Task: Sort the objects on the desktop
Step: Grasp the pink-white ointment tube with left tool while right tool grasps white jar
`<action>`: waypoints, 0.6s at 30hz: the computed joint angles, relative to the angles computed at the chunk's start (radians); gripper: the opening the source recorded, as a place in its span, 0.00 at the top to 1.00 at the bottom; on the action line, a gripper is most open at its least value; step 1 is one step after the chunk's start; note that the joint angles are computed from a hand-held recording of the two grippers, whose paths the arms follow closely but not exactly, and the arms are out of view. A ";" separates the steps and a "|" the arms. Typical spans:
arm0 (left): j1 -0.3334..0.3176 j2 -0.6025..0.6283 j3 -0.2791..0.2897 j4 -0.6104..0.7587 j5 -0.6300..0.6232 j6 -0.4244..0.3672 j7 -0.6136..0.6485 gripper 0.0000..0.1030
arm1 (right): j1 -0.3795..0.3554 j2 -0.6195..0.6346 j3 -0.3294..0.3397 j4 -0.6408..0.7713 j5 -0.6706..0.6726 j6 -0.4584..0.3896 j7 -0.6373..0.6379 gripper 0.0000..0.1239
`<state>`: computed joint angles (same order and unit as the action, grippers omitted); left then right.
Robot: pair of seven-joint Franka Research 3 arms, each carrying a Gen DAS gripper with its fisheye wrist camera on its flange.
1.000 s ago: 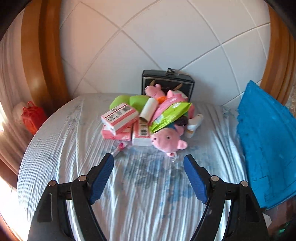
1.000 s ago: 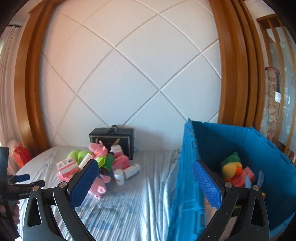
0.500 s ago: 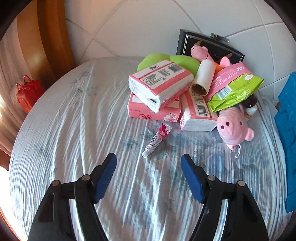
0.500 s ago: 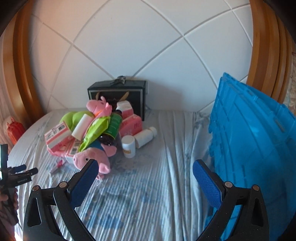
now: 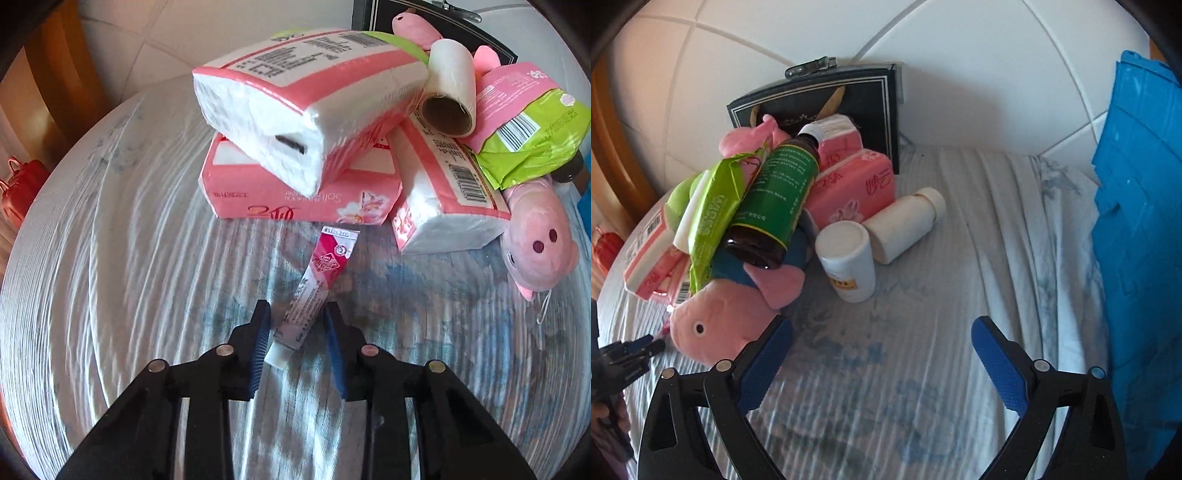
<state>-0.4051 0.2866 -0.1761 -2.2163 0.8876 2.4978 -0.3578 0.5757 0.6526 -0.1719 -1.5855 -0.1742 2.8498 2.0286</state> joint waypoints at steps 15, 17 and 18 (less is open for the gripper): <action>-0.031 -0.013 -0.008 0.043 0.010 -0.048 -0.061 0.84 | -0.040 0.323 0.032 0.479 0.076 -0.168 -0.102 0.63; -0.045 -0.038 -0.019 0.039 0.017 -0.077 -0.089 0.84 | -0.024 0.254 0.021 0.368 0.061 -0.109 -0.085 0.63; -0.052 -0.048 -0.028 0.041 0.019 -0.094 -0.099 0.84 | -0.012 0.216 0.012 0.309 0.051 -0.082 -0.076 0.63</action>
